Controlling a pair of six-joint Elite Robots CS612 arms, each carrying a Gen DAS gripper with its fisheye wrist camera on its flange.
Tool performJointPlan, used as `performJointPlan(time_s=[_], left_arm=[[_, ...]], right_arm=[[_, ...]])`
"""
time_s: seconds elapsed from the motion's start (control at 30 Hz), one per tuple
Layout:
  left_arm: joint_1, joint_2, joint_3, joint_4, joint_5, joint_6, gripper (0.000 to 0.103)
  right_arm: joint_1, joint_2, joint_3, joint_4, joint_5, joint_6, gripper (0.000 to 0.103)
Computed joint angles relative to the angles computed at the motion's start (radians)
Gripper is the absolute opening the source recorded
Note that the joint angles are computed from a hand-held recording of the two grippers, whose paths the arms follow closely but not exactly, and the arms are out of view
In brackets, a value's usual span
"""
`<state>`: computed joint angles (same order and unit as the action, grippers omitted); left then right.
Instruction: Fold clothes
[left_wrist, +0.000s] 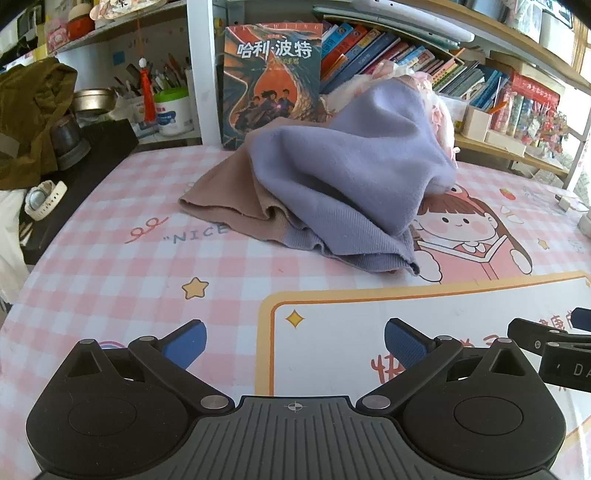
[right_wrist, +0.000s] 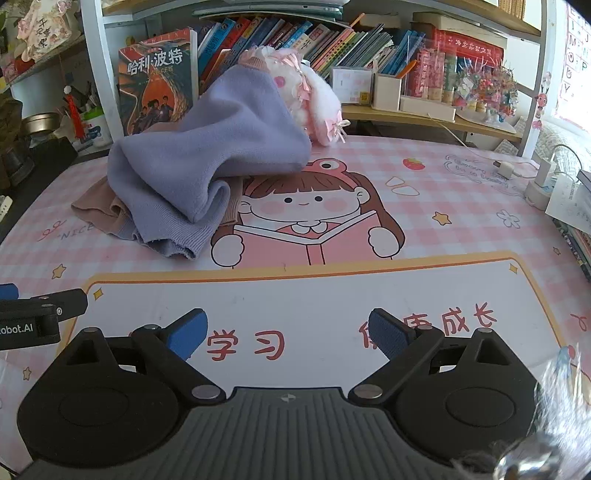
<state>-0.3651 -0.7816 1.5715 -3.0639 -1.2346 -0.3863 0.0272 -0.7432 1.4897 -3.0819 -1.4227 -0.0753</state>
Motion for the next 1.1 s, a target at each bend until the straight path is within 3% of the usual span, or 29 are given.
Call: performJointPlan(time_s=[1.1], left_arm=[[0.003, -0.001, -0.014, 0.038, -0.015, -0.020, 0.103]], right_arm=[[0.001, 0.006, -0.011, 0.011, 0.000, 0.002, 0.095]])
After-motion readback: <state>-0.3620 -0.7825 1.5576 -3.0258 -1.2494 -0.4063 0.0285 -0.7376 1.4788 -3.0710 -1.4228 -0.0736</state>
